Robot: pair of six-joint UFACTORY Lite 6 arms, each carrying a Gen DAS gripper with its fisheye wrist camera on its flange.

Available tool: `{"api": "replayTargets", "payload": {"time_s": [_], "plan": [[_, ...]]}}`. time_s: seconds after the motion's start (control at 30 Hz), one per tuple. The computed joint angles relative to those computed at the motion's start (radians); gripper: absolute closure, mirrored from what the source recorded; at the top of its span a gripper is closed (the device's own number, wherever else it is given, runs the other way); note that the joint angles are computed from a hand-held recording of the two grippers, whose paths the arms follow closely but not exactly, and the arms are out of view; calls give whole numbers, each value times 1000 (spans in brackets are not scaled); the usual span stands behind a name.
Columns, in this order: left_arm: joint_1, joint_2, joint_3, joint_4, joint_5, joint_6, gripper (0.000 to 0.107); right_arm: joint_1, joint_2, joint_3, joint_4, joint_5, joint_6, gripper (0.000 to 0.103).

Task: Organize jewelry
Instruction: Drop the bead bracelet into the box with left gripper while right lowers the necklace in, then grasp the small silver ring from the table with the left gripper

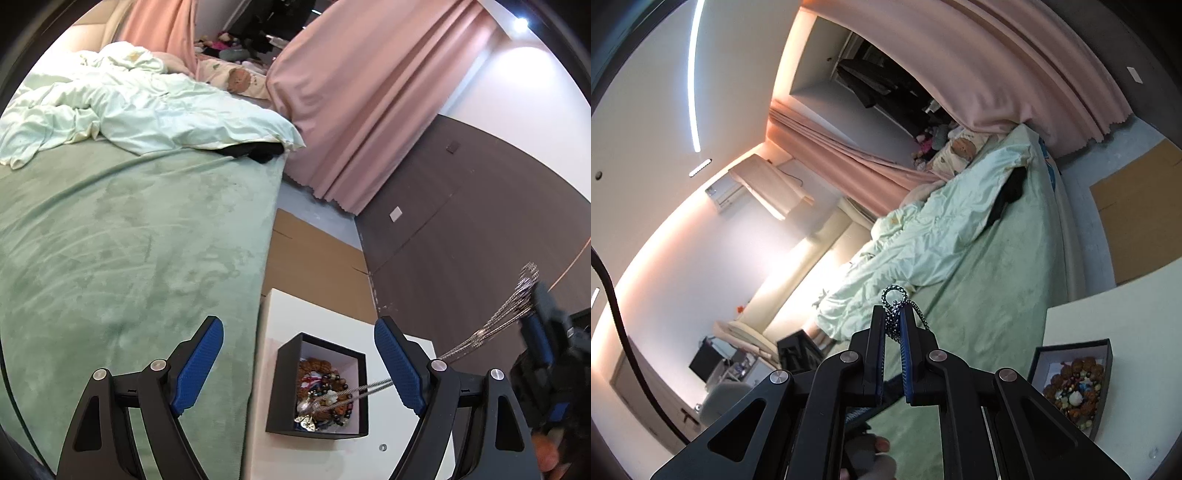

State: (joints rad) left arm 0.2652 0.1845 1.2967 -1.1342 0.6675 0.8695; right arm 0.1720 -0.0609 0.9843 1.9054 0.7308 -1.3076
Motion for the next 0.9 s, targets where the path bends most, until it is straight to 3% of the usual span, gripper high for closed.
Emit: {"api": "replayTargets", "payload": {"time_s": [0.6, 0.73, 0.77, 0.8, 0.87, 0.9], "plan": [[9, -2, -18, 19, -4, -12, 23, 48, 139, 33, -78, -77, 61, 94], [12, 3, -11, 36, -5, -23, 23, 52, 168, 37, -162, -129, 154, 92], [12, 4, -11, 35, -4, -20, 23, 44, 185, 45, -200, -125, 193, 85], [13, 6, -9, 38, -3, -20, 23, 37, 199, 51, -231, -125, 225, 67], [13, 7, -7, 41, 0, -21, 23, 27, 197, 43, -265, -134, 256, 47], [12, 6, -8, 41, 0, -21, 23, 17, 189, 33, -272, -127, 252, 46]]}}
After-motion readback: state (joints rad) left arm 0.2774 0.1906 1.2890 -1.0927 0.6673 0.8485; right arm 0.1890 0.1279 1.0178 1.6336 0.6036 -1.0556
